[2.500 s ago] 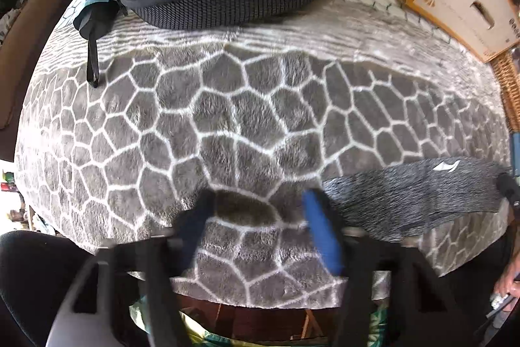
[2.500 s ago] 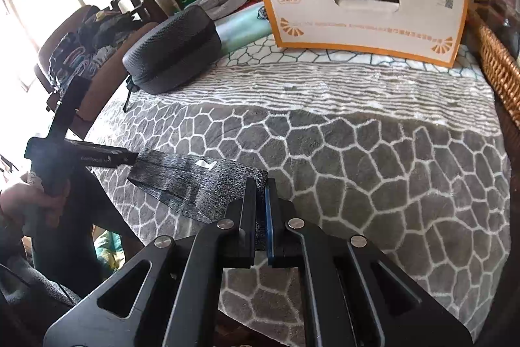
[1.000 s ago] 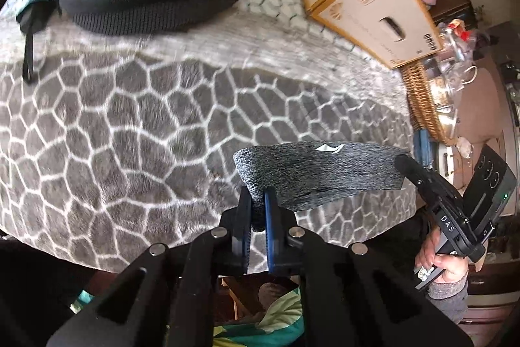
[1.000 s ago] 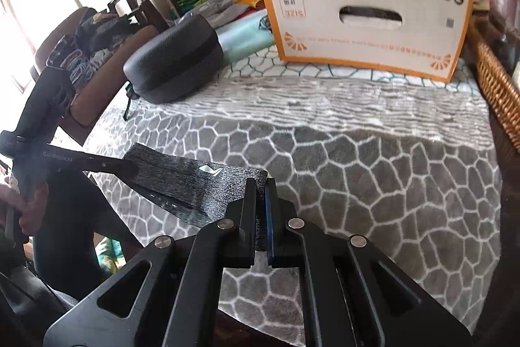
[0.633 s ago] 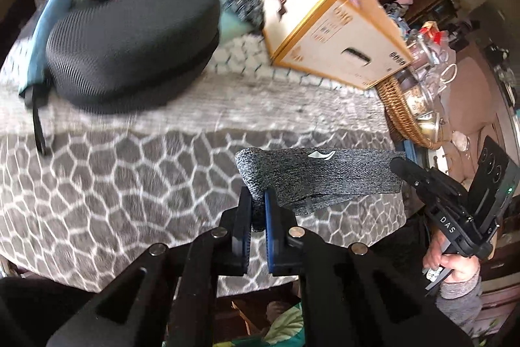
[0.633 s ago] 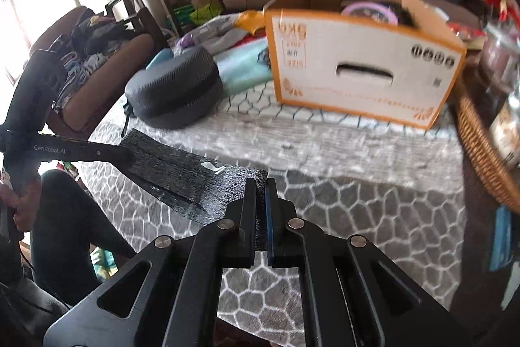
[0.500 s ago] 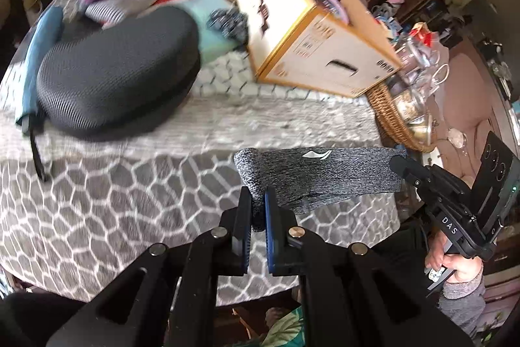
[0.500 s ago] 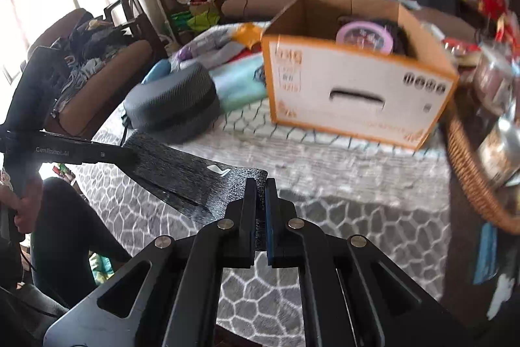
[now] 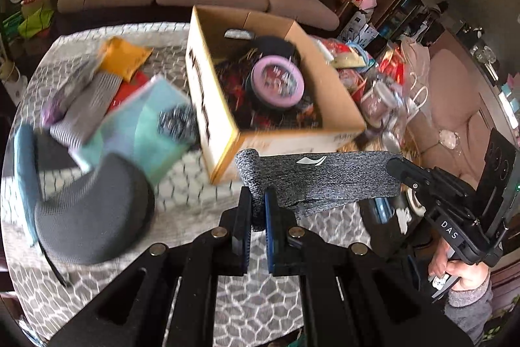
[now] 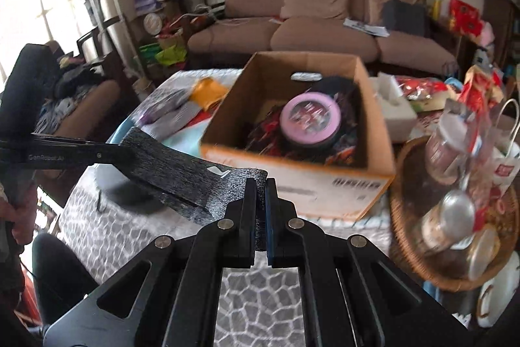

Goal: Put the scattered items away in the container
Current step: 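Carry the headband with both tools over the open cardboard box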

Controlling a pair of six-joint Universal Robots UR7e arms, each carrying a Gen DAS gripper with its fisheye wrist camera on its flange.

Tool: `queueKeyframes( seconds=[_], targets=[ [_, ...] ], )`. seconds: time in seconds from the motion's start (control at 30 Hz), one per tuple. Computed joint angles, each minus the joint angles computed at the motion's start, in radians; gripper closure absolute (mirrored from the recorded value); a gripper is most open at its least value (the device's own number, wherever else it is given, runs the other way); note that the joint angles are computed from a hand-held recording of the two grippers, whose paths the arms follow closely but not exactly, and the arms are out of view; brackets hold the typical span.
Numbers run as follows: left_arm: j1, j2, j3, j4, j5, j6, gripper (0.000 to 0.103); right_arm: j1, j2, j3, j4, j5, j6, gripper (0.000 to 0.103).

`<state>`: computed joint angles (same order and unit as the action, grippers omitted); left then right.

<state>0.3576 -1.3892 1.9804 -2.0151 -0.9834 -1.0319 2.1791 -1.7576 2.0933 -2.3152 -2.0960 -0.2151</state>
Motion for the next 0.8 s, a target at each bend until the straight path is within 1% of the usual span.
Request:
queueKeyframes(
  seconds=[0.2, 0.37, 0.6, 0.8],
  targets=[
    [0.060, 0.097, -0.118, 0.008, 0.042, 0.071, 0.096, -0.045, 0.093, -0.109, -0.043, -0.030, -0.041, 0.098],
    [0.103, 0.180, -0.191, -0.003, 0.079, 0.121, 0.096, -0.082, 0.177, -0.174, -0.101, -0.077, -0.086, 0.098],
    [0.154, 0.305, -0.281, 0.075, 0.117, 0.157, 0.096, -0.160, 0.264, -0.198, -0.143, -0.125, -0.133, 0.098],
    [0.184, 0.360, -0.303, 0.118, 0.107, 0.165, 0.096, -0.199, 0.304, -0.178, -0.149, -0.146, -0.164, 0.098]
  ],
)
